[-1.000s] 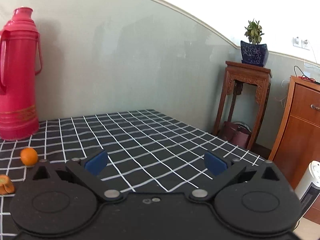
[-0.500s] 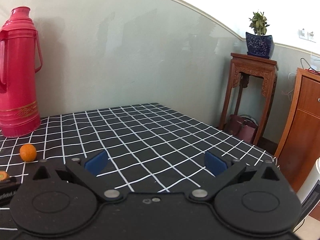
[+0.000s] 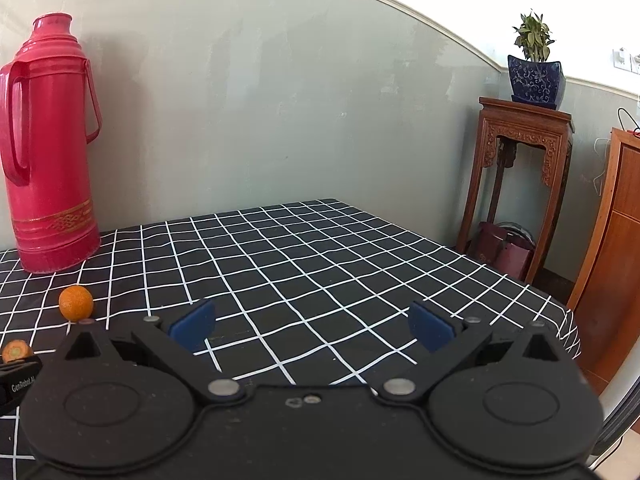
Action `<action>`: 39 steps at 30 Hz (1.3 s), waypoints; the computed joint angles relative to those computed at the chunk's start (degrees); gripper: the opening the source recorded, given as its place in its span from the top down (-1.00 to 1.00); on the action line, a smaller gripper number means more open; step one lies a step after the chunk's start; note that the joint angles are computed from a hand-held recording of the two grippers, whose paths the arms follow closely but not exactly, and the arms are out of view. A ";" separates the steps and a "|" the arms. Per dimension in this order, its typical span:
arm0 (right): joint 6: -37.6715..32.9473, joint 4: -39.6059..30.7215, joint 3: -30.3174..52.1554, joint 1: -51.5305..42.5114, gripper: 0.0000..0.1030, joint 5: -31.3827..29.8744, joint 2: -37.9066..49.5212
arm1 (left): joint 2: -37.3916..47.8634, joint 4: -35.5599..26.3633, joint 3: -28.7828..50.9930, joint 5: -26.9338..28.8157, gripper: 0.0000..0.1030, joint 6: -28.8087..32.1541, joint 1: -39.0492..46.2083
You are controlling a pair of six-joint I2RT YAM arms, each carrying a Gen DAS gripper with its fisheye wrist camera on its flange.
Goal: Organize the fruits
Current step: 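Carry the carrot slice with the left gripper into the red box and release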
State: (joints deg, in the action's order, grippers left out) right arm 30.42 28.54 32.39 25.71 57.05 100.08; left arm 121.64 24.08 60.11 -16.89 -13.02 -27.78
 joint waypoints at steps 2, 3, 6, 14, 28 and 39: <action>-0.33 0.53 -0.27 0.08 -0.89 -0.09 -0.33 | 0.02 0.15 0.04 0.46 0.30 -0.38 0.21; -0.37 0.77 -0.44 0.11 -0.89 -0.06 -0.52 | -0.09 0.59 -0.25 0.47 0.30 -0.60 0.30; -0.90 1.99 -1.28 0.14 -0.89 -0.08 -1.16 | -0.37 3.49 -1.69 -0.34 0.30 -0.13 0.04; -1.95 3.72 -2.18 0.87 -0.89 -0.47 -1.77 | -4.26 10.19 -8.04 -3.97 0.30 1.49 0.10; -4.27 4.25 1.51 6.54 -0.89 3.01 1.99 | -15.88 11.62 -18.06 -11.21 0.30 -2.57 11.56; -5.30 1.92 7.39 9.13 -0.89 2.01 6.59 | -17.84 2.06 -17.23 -4.91 0.30 -6.75 21.52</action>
